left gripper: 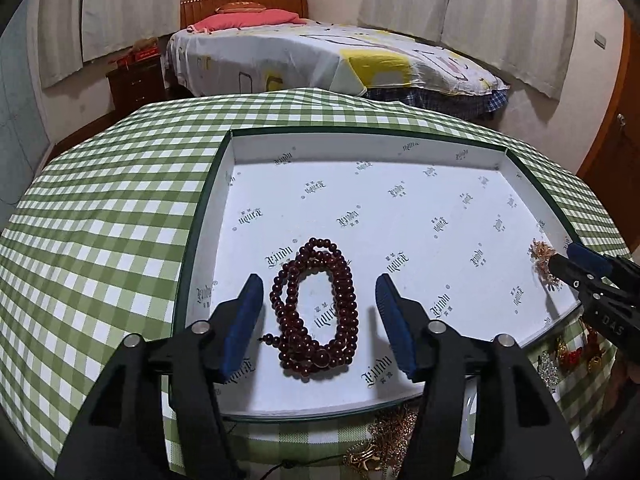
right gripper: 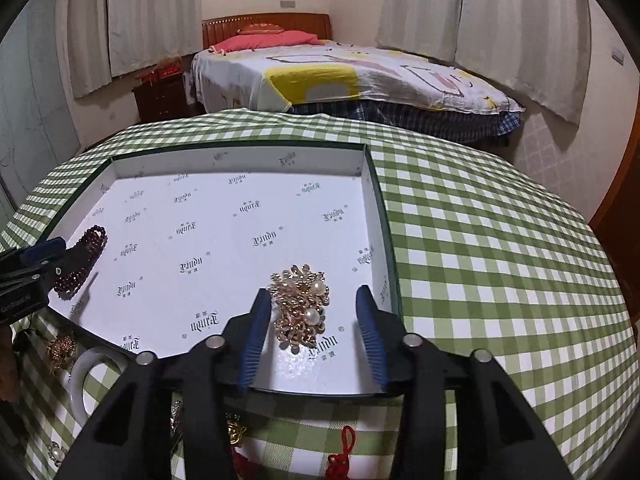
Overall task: Organize jewelry
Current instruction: 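Carry the bead bracelet into the box and open the left tool while the right tool releases the brooch there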
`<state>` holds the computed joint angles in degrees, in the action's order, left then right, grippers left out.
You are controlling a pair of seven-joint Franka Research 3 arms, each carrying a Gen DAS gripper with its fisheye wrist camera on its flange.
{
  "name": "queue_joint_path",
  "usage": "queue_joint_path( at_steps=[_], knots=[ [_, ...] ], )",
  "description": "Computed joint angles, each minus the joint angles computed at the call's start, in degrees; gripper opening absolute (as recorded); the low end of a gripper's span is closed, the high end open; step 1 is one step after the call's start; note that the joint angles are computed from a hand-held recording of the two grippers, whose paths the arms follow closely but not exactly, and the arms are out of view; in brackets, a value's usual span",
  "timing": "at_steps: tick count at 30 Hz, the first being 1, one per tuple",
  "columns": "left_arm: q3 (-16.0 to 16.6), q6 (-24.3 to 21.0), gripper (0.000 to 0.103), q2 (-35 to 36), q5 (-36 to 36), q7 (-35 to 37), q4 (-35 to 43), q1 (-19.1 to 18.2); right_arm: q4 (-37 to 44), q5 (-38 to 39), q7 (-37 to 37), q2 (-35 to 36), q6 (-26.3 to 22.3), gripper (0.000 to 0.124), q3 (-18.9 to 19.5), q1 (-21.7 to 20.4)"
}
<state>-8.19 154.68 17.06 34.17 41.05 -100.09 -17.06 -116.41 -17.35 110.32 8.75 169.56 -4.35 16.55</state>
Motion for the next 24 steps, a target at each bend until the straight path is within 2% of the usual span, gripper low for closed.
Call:
queue_joint_path(
  at_steps=[3,6,8,12,14,17,24],
  knots=[
    [0.14,0.14,0.060,-0.54,0.05,-0.75,-0.80,-0.03,-1.15,0.95,0.17,-1.06,1.38,0.045,0.15,-0.31],
    [0.55,0.76,0.063,-1.90,1.66,-2.49,-2.30,-0.30,-2.72,-2.74,4.39,-2.79,3.30,0.045,-1.00,0.44],
    [0.87,1.61,0.064,-3.26,3.60,-4.28,-3.79,-0.43,-3.80,-7.51,8.88,-4.10,4.42,0.045,-1.69,0.89],
    [1.08,3.57,0.064,-6.85,8.99,-9.78,-7.58,-0.53,-6.95,-21.64,22.49,-7.66,6.64,0.045,-1.64,0.17],
    [0.90,3.94,0.064,-9.05,12.57,-13.28,-9.73,-0.48,-8.45,-29.80,30.27,-9.53,7.33,0.045,-0.60,-1.25],
    [-0.30,3.74,0.064,-11.81,16.66,-17.40,-12.19,0.10,-10.38,-37.20,37.51,-11.86,7.58,0.045,2.10,-3.93],
    [-3.95,2.88,0.064,-19.29,21.71,-22.28,-19.85,2.19,-15.16,-42.82,44.67,-16.34,8.83,0.045,8.61,-9.88]
  ],
)
